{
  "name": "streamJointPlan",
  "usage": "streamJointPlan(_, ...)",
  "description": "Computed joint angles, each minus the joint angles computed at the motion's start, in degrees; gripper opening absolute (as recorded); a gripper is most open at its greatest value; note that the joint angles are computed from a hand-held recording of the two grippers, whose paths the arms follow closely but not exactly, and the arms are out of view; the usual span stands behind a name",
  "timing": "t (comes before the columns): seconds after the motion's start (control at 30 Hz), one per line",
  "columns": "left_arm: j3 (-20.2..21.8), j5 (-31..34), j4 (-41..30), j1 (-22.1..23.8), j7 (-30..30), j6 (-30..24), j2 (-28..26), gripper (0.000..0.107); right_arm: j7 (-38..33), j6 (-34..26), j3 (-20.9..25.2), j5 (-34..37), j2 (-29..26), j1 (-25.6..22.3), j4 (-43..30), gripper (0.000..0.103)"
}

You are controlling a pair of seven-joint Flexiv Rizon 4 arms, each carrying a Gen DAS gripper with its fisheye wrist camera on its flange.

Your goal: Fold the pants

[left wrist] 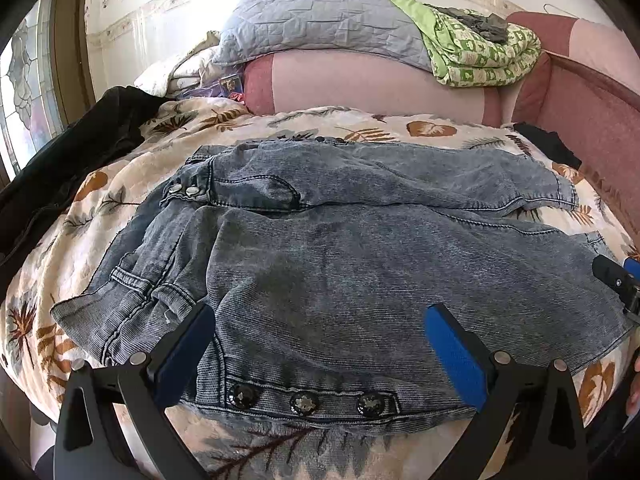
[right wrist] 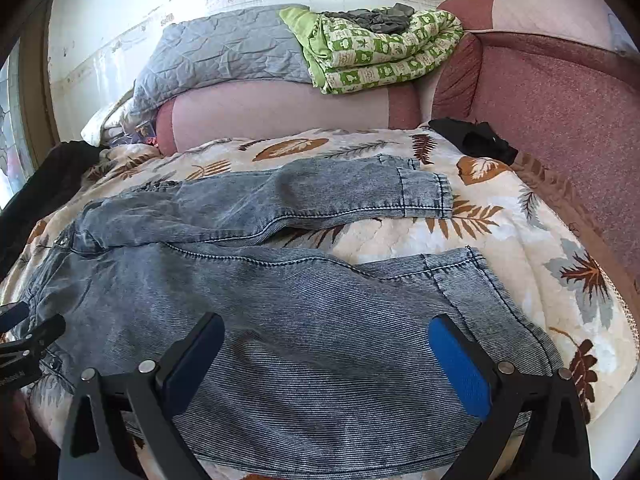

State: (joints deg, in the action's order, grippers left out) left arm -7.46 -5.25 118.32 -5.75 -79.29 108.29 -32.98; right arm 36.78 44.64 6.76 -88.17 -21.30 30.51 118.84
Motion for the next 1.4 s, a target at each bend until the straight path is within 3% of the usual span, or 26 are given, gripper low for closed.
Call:
streamJointPlan(0.6, -1.1, 0.7, 0.4, 1.4, -0.9, 0.1, 0.2, 0.103, -0.1, -0.5, 0.1, -0.1, 0.2, 0.0, 0.3, 0.103)
streamJointPlan(1.4, -5.6, 4.4, 2.0, 7.3, -4.4, 1.1, 1.3, 0.103, -2.5, -4.6, 0.6, 2.2, 0.3, 1.6, 0.5, 0.103)
